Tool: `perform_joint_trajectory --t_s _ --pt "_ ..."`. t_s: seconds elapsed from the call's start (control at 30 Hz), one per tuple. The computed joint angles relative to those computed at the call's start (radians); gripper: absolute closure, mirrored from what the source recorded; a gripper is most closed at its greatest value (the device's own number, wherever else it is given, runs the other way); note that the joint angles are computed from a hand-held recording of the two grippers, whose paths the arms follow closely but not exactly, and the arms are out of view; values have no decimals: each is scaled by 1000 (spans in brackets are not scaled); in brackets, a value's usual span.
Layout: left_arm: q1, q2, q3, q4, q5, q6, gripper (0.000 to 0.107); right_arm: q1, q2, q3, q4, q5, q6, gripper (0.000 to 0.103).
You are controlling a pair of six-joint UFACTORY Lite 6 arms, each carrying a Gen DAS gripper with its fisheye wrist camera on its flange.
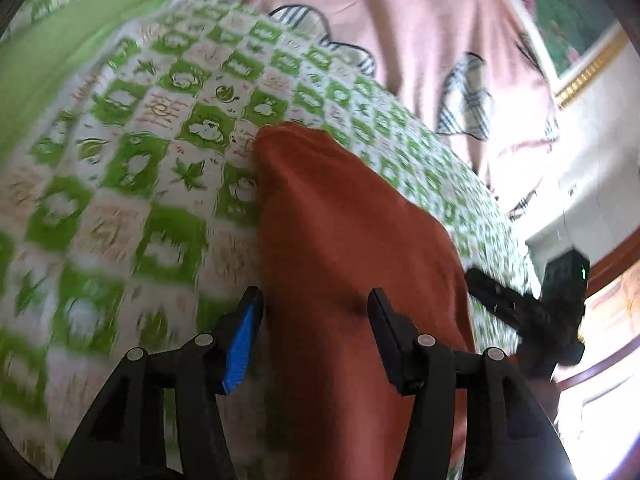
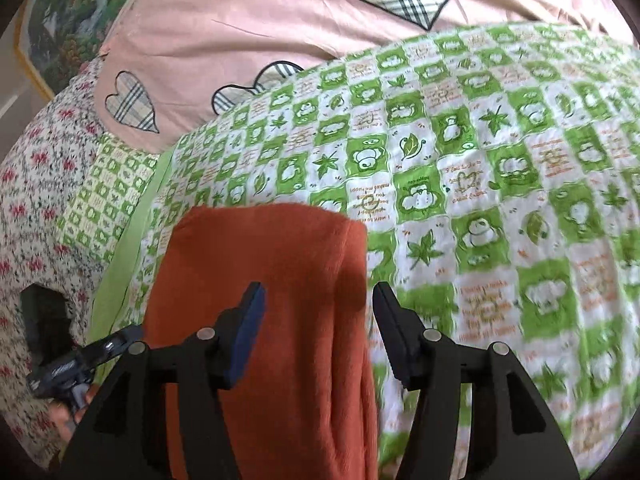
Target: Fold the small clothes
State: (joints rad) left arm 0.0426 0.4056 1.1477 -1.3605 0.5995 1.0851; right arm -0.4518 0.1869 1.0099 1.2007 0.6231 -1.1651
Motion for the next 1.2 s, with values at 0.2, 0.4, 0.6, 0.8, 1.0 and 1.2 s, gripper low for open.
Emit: perform_joint_trajectory --t_s 0.2,0.4,0.6,0.8,1.0,1.2 --pt "-12 282 348 103 38 -165 53 25 114 87 -5 28 -3 54" --pt "-38 255 364 -1 -74 2 97 16 60 64 94 65 -157 90" --pt "-98 351 475 266 -236 -236 96 45 178 133 19 -25 -64 88" --pt "-76 340 522 493 -249 -477 86 -23 122 91 12 -25 -23 65" --pt "-58 30 198 334 -240 -304 86 -91 -105 -76 12 50 -50 65" --pt "-70 -459 -297 97 -196 -40 85 -128 -373 -302 -31 139 -67 65"
